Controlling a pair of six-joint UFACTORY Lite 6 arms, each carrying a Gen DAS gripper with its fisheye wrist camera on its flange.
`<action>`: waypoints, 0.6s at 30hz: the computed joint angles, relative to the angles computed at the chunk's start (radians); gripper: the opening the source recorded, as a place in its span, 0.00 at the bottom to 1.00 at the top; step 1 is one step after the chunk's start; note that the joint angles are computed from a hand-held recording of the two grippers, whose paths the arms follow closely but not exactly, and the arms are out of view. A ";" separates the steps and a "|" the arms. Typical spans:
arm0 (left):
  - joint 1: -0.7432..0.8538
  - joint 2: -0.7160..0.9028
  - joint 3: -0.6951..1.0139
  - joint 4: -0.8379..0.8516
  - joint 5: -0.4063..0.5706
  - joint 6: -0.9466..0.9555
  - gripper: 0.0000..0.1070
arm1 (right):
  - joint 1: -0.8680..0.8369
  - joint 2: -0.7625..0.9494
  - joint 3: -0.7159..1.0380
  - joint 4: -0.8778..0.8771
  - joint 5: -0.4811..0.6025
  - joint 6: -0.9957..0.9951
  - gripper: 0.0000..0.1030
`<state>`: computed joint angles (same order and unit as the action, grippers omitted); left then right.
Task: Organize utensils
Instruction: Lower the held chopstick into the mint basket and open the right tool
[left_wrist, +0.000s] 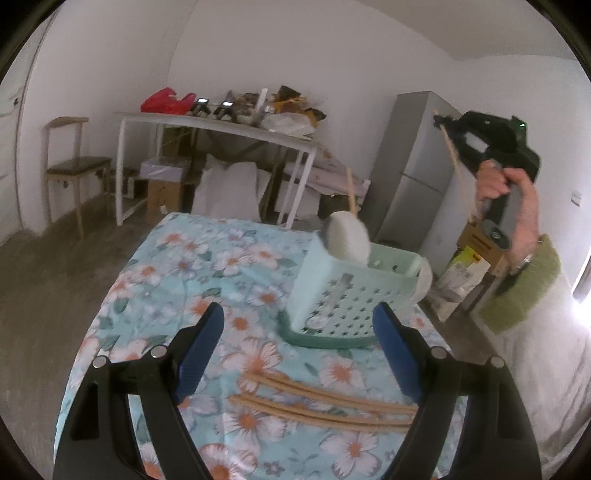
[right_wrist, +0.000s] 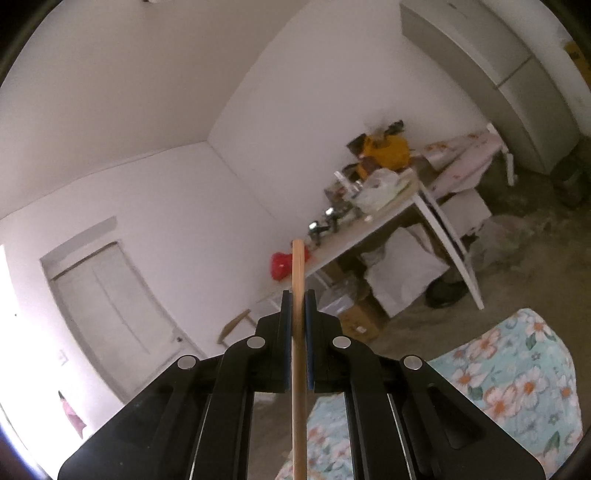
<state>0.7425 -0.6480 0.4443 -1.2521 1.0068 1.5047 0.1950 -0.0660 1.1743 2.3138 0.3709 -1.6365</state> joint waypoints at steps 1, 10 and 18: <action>0.010 0.006 0.001 0.002 0.000 0.004 0.75 | 0.005 0.024 0.010 0.027 -0.009 -0.027 0.05; 0.021 0.080 0.030 -0.010 -0.030 0.022 0.75 | 0.007 0.231 0.096 -0.053 0.001 0.067 0.05; -0.008 0.135 0.052 -0.028 -0.052 0.024 0.75 | 0.016 0.306 0.176 -0.342 -0.030 0.363 0.05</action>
